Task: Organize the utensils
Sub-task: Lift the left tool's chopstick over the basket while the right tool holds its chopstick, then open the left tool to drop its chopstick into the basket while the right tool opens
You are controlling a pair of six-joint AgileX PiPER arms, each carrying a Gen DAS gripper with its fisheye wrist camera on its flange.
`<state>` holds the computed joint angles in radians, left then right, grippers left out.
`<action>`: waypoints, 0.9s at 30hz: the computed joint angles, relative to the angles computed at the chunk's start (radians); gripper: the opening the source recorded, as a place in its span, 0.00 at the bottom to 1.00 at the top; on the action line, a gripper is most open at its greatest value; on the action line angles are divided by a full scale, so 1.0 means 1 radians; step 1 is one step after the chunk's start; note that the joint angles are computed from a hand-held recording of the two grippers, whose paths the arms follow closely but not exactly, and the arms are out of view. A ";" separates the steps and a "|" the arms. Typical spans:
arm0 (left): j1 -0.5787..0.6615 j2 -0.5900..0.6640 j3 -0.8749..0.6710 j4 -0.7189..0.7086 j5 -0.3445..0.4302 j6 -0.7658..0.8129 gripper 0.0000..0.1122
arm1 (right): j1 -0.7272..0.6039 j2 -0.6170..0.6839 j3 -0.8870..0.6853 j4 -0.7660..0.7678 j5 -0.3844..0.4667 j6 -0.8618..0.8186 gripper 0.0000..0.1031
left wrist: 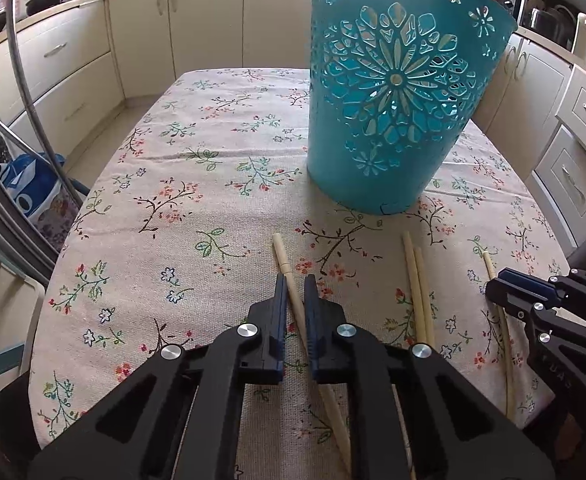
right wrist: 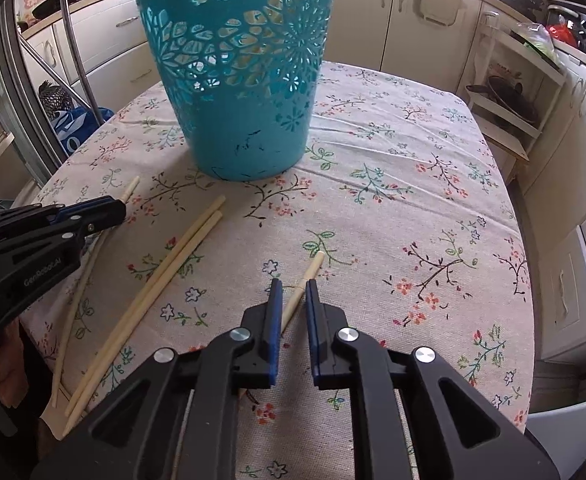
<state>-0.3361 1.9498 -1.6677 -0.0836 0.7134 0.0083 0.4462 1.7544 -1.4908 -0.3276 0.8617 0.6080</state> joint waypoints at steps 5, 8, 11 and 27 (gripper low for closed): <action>0.011 0.010 -0.014 -0.038 0.004 0.035 0.07 | -0.005 -0.001 0.002 0.007 -0.010 -0.016 0.13; 0.042 -0.003 -0.015 -0.125 0.006 0.089 0.04 | -0.009 -0.014 0.038 -0.011 -0.061 0.025 0.10; 0.092 -0.056 0.000 -0.290 -0.024 0.199 0.04 | -0.014 -0.033 0.084 -0.021 -0.124 0.061 0.10; 0.077 -0.124 -0.186 -0.419 -0.102 0.268 0.04 | -0.019 -0.070 0.187 -0.096 -0.266 0.153 0.10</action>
